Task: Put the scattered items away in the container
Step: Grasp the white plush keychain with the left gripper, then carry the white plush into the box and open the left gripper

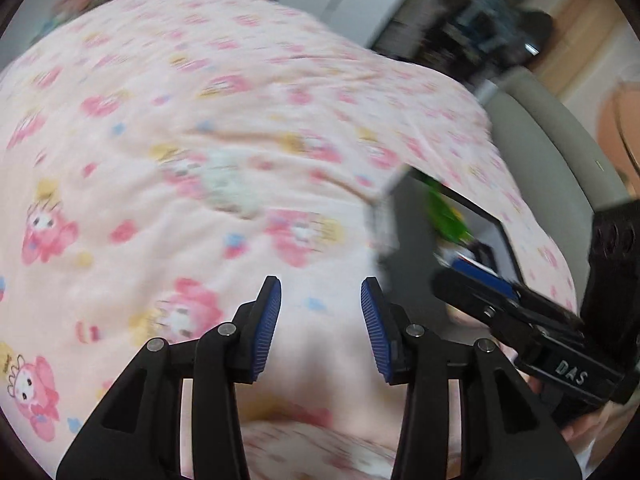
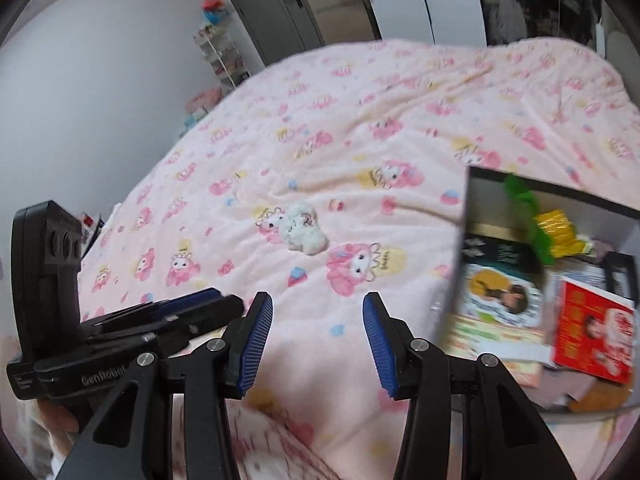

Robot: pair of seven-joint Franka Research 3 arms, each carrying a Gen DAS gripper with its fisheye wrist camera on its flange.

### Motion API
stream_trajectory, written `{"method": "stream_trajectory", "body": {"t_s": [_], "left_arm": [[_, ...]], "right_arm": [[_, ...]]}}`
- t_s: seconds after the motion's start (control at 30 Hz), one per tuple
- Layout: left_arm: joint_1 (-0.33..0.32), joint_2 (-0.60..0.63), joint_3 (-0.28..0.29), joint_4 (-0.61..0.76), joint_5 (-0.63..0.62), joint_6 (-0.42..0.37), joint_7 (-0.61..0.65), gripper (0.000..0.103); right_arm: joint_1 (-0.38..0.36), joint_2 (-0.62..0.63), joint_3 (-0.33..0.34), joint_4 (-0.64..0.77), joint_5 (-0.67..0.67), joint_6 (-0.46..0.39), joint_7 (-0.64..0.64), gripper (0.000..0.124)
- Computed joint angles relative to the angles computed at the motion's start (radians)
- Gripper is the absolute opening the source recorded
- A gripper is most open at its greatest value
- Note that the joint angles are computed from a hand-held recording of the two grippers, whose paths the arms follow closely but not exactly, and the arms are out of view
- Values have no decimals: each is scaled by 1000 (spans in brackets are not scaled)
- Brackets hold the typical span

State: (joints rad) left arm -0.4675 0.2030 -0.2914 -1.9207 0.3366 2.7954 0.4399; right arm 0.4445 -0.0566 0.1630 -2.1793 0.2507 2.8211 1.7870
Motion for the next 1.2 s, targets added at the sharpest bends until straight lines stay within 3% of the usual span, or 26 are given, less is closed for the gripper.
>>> {"method": "stream_trajectory", "body": {"t_s": [0.1, 0.23, 0.47, 0.53, 0.57, 0.63, 0.67, 0.7, 0.77, 0.83, 0.93, 1.1, 1.2], "left_arm": [[58, 29, -2, -38, -92, 61, 25, 42], [112, 123, -5, 15, -158, 88, 84, 43], [274, 357, -150, 193, -377, 133, 307, 49], [308, 413, -192, 232, -421, 157, 351, 60], [310, 440, -196, 255, -432, 165, 358, 61], [256, 472, -131, 313, -416, 122, 320, 57], [243, 482, -115, 331, -408, 104, 315, 40], [247, 496, -125, 342, -410, 103, 329, 37], [222, 481, -99, 331, -394, 114, 315, 34], [225, 449, -109, 291, -393, 143, 318, 32], [240, 382, -138, 215, -397, 189, 327, 31], [252, 243, -202, 91, -404, 272, 337, 31], [206, 182, -200, 66, -386, 295, 318, 31]], "right_arm": [[9, 120, 0, 104, 44, -43, -44, 43], [16, 304, -13, 284, 34, -120, -26, 43], [22, 555, -28, 552, 35, -227, -7, 43], [30, 605, -43, 609, 24, -239, 11, 44], [34, 625, -50, 631, 19, -237, 22, 47], [36, 663, -61, 667, 14, -230, 45, 56], [27, 677, -52, 675, 27, -224, 41, 56], [4, 690, -26, 678, 58, -217, 16, 56], [-21, 682, 4, 648, 107, -177, -25, 54], [-50, 651, 39, 601, 168, -131, -75, 39], [-80, 582, 73, 530, 255, -109, -133, 38], [-79, 355, 90, 318, 352, -21, -232, 38], [-102, 192, 122, 163, 537, 26, -384, 38]]}}
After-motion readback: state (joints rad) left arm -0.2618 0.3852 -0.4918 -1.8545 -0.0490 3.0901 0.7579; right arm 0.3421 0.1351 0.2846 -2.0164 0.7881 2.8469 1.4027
